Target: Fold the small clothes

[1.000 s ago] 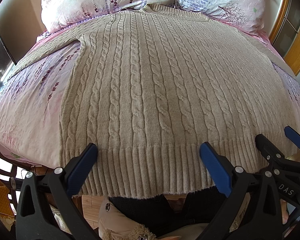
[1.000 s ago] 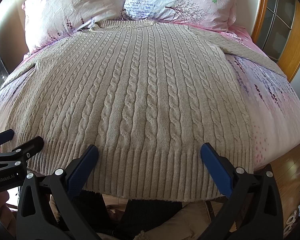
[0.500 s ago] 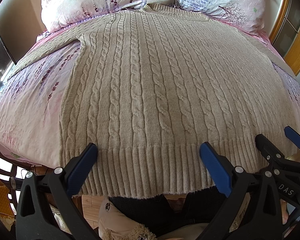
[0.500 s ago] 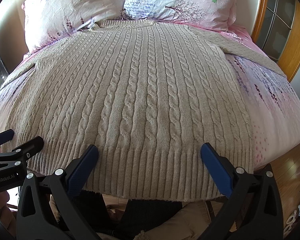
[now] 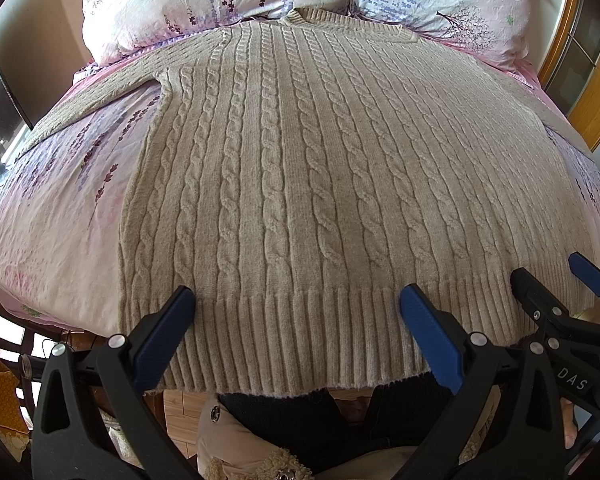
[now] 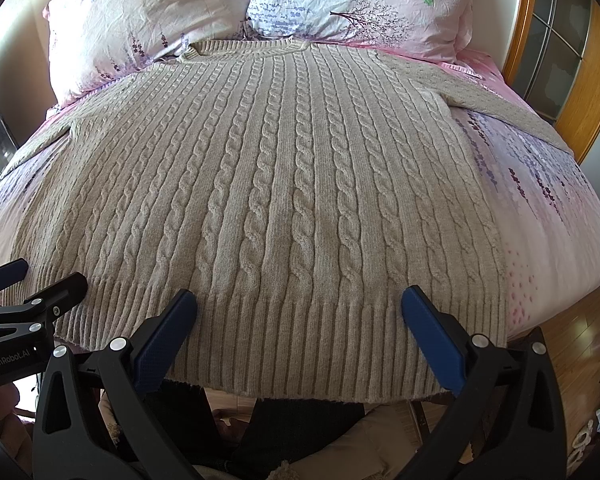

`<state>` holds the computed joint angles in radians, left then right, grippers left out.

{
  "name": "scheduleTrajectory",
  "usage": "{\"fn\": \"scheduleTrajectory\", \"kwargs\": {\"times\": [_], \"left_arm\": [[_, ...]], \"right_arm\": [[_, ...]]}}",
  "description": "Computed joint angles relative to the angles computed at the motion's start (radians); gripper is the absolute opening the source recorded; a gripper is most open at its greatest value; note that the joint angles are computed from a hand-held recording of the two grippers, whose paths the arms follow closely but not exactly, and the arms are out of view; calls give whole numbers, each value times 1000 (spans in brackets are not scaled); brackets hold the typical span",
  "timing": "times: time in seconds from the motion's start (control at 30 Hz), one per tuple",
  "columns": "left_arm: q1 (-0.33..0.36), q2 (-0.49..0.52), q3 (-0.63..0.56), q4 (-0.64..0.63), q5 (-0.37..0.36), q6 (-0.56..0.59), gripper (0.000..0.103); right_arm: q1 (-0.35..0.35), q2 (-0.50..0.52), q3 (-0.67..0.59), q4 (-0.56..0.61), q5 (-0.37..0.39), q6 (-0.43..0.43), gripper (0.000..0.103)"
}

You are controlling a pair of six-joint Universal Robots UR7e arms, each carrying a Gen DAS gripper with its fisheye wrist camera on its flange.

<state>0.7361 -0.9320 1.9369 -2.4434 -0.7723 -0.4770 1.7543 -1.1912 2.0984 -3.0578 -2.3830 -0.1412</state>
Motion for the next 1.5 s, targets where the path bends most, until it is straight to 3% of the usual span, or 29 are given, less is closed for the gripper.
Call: {"fn": "scheduleTrajectory", "kwargs": {"times": [0.67, 1.23, 1.37, 1.5], "left_arm": [[0, 0, 0, 0, 0, 0, 101], [8, 4, -34, 63, -12, -12, 101], [12, 7, -41, 65, -21, 11, 101], [26, 8, -43, 11, -36, 73, 101]], "right_arm": [[0, 3, -5, 8, -1, 4, 102], [-5, -17, -32, 140, 11, 23, 102], [-15, -25, -35, 140, 41, -25, 102], [-37, -34, -12, 62, 104, -137, 102]]}}
